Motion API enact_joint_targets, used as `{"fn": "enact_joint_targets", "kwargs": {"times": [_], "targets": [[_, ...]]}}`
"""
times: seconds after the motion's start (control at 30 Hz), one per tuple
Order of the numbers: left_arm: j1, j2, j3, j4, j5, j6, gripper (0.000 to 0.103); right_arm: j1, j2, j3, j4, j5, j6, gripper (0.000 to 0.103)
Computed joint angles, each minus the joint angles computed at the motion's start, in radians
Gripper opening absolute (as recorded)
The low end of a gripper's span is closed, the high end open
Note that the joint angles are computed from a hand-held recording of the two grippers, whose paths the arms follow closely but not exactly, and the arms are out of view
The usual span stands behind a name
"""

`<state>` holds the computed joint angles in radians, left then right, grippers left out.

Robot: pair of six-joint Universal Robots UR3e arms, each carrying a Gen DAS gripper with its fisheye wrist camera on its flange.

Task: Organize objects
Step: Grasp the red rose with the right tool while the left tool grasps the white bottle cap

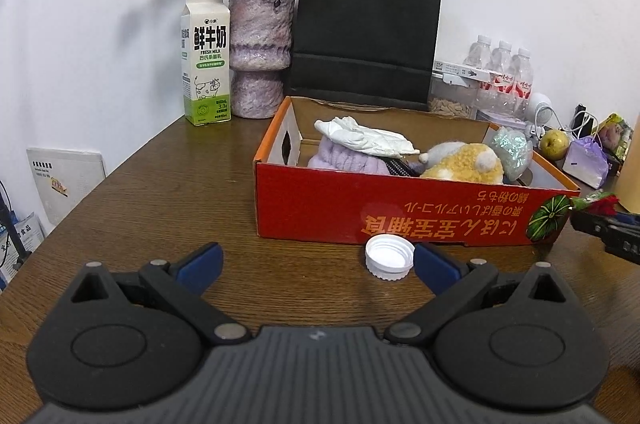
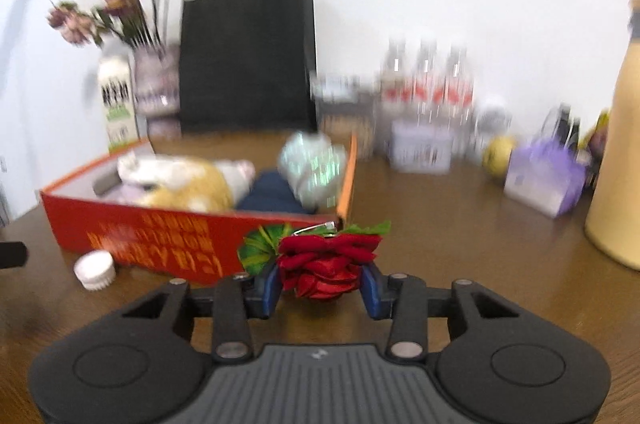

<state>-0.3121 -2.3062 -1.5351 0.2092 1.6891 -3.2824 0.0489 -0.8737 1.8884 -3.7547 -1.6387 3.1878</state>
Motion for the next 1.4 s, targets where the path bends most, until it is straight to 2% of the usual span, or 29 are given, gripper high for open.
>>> {"fn": "enact_joint_targets", "kwargs": {"times": [0.13, 0.3, 0.47, 0.6, 0.8, 1.03, 1.23, 1.4], "targets": [[0.0, 0.002, -0.002, 0.001, -0.002, 0.001, 0.103, 0.031, -0.021, 0.081, -0.109, -0.018, -0.005, 0.037], [-0.004, 0.001, 0.003, -0.013, -0.006, 0.009, 0.103, 0.102, -0.014, 0.146, -0.258, -0.092, -0.048, 0.037], [-0.007, -0.003, 0.013, -0.044, -0.014, 0.021, 0.103, 0.121, -0.014, 0.137, -0.244, -0.13, -0.047, 0.037], [0.007, -0.005, 0.044, -0.129, -0.087, 0.031, 0.103, 0.118, -0.009, 0.136, -0.251, -0.141, -0.036, 0.037], [-0.011, -0.075, 0.204, -0.317, -0.061, 0.041, 0.103, 0.123, 0.003, 0.118, -0.253, -0.182, -0.017, 0.037], [-0.051, -0.245, 0.553, -0.552, 0.046, -0.002, 0.103, 0.117, 0.006, 0.117, -0.268, -0.2, 0.002, 0.037], [-0.069, -0.347, 0.739, -0.621, 0.054, 0.008, 0.103, 0.116, 0.006, 0.115, -0.263, -0.197, 0.0, 0.037], [-0.067, -0.346, 0.743, -0.63, 0.037, 0.022, 0.103, 0.118, 0.005, 0.113, -0.252, -0.202, 0.001, 0.038]]}}
